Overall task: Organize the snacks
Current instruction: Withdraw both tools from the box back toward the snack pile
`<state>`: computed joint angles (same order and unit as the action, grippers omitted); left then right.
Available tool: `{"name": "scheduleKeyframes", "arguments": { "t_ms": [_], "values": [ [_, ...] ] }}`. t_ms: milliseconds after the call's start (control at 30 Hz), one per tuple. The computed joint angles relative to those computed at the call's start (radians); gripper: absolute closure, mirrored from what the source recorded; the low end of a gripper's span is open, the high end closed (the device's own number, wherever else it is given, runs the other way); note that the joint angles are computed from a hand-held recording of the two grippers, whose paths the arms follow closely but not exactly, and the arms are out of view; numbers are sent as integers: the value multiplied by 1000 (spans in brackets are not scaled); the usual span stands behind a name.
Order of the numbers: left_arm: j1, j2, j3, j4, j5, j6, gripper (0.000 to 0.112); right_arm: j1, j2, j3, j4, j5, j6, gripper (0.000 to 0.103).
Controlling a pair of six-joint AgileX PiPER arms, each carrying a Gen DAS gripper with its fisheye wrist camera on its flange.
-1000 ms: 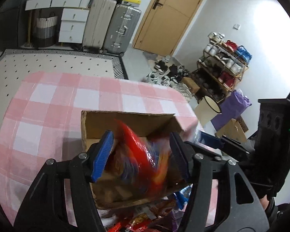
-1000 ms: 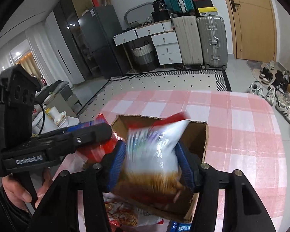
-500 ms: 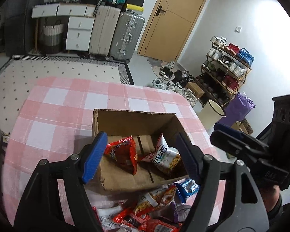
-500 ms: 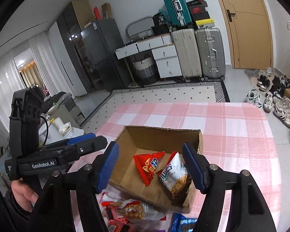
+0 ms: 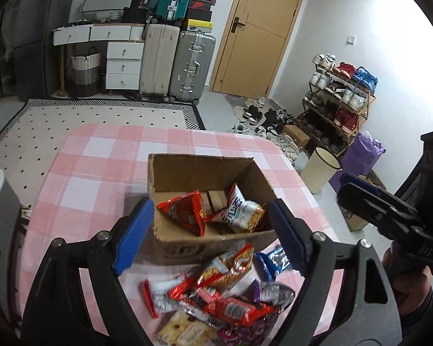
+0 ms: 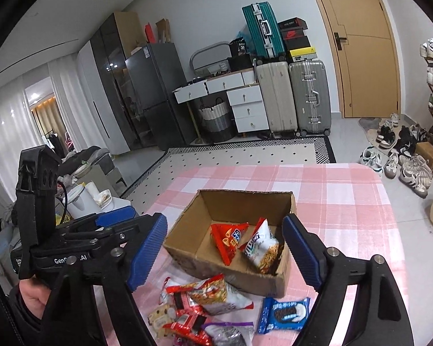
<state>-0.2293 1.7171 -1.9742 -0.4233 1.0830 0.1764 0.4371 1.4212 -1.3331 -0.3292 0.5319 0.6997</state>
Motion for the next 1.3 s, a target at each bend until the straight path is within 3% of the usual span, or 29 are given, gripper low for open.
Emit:
{"name": "scheduleKeyframes", "arguments": {
  "t_ms": [533, 1033, 1133, 1300],
  "values": [
    [-16, -318, 404, -11, -113, 61, 28, 262, -204, 245, -435, 100, 486, 9],
    [51, -485, 620, -111, -133, 168, 22, 498, -265, 371, -618, 268, 763, 8],
    [84, -518, 665, -149, -145, 204, 9, 527, -267, 392, -634, 283, 805, 8],
    [114, -548, 719, -189, -146, 239, 10, 549, -268, 432, -649, 284, 862, 8]
  ]
}}
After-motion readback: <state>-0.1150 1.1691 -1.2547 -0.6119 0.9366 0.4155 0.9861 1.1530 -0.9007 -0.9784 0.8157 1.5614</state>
